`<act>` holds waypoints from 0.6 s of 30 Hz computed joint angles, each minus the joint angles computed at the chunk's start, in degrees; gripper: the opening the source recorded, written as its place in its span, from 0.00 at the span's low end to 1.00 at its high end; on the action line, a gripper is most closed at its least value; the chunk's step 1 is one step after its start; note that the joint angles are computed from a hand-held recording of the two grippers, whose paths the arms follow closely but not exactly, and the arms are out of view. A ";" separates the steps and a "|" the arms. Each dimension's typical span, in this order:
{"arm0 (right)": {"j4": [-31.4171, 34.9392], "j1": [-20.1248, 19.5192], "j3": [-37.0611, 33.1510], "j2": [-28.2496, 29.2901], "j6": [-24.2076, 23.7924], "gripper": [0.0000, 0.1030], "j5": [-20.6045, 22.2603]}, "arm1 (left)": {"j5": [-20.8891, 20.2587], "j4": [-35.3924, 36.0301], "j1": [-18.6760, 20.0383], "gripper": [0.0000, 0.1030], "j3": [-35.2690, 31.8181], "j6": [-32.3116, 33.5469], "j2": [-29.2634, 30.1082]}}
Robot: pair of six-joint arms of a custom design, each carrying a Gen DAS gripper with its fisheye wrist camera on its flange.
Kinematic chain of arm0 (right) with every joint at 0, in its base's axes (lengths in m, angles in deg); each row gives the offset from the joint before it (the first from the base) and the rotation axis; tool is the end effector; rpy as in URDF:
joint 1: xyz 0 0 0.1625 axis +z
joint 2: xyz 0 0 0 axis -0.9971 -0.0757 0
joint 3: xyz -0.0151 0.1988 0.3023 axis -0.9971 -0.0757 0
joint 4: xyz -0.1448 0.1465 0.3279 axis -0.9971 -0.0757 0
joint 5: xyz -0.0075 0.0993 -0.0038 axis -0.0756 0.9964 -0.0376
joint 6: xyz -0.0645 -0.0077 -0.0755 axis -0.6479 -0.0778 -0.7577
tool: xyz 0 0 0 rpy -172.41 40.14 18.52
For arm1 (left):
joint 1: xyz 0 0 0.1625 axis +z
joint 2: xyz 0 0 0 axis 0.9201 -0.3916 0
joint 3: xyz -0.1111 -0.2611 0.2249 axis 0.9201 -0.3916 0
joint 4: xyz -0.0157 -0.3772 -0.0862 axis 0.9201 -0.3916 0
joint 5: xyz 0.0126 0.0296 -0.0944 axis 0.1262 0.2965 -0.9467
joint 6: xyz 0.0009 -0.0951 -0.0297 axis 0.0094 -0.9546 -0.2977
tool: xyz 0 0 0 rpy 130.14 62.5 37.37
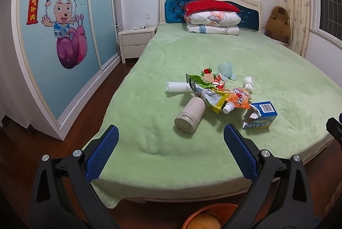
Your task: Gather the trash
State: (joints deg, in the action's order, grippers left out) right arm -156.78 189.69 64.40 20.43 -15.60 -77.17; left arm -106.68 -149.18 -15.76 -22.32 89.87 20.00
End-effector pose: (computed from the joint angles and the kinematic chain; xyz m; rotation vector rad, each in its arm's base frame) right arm 0.2519 -0.7026 0.3152 0.2912 -2.0804 1.3369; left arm -0.3474 -0.7678 0.2264 0.6182 2.1620 -1.0684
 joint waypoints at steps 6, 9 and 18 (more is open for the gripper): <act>0.44 -0.06 -0.43 0.14 0.02 0.95 0.21 | 0.02 0.37 0.00 0.93 -1.06 0.11 0.56; 0.66 -0.07 -0.55 0.17 0.21 0.95 0.20 | 0.06 0.41 0.00 0.93 -0.99 0.08 0.52; 0.68 -0.04 -0.71 0.25 0.12 0.95 0.08 | 0.24 0.66 -0.03 0.93 -1.67 0.03 0.96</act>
